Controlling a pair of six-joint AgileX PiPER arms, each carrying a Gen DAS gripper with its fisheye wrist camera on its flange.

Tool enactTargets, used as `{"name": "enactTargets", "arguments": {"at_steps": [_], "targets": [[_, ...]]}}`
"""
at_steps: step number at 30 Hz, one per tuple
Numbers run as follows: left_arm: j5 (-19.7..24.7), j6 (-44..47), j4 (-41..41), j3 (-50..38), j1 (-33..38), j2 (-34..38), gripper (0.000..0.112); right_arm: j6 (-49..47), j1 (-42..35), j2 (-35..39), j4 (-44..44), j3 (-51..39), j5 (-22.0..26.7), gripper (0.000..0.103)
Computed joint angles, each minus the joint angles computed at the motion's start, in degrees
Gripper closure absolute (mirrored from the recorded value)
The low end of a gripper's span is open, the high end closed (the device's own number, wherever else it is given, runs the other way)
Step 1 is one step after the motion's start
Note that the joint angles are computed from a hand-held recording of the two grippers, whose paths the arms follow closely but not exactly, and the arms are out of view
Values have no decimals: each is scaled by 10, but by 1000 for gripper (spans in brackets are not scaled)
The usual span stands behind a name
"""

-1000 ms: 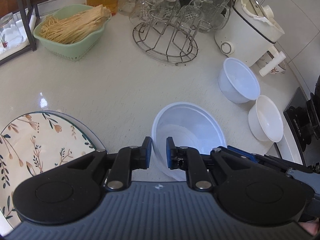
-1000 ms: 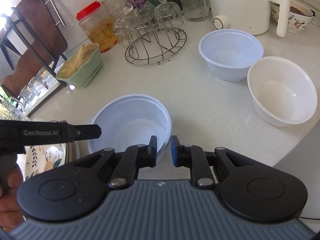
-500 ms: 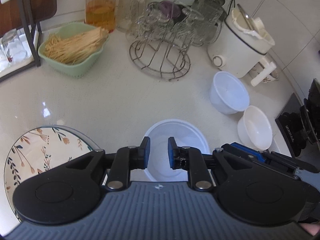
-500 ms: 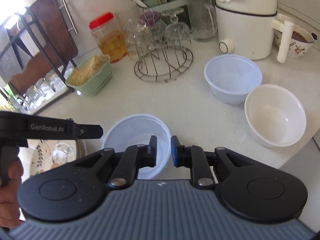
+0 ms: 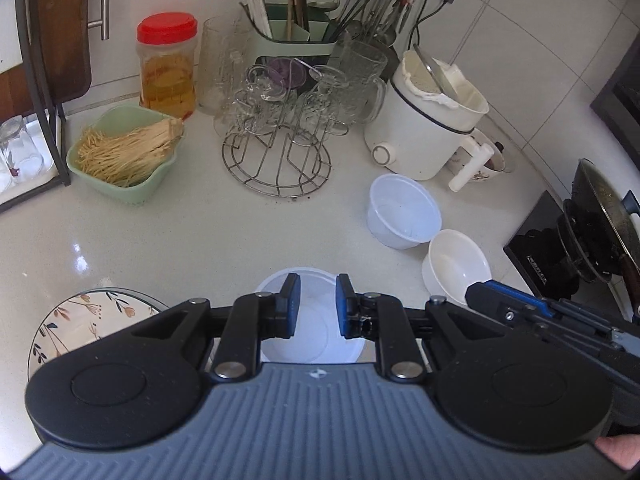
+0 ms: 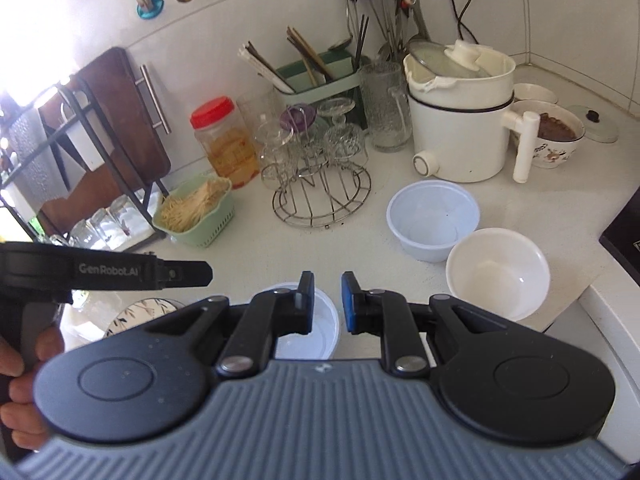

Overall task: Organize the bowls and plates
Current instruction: 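Lift the translucent bowl with both grippers and carry it toward the plates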

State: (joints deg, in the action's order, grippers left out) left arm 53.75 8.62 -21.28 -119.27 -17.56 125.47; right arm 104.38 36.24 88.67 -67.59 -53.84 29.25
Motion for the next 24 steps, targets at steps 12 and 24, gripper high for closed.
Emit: {"name": "enactTargets", "arguments": {"at_steps": [12, 24], "targets": [[-46, -21, 16, 52, -26, -36, 92, 5, -7, -54, -27, 46, 13, 84], [38, -11, 10, -113, -73, 59, 92, 83, -20, -91, -69, 97, 46, 84]]}}
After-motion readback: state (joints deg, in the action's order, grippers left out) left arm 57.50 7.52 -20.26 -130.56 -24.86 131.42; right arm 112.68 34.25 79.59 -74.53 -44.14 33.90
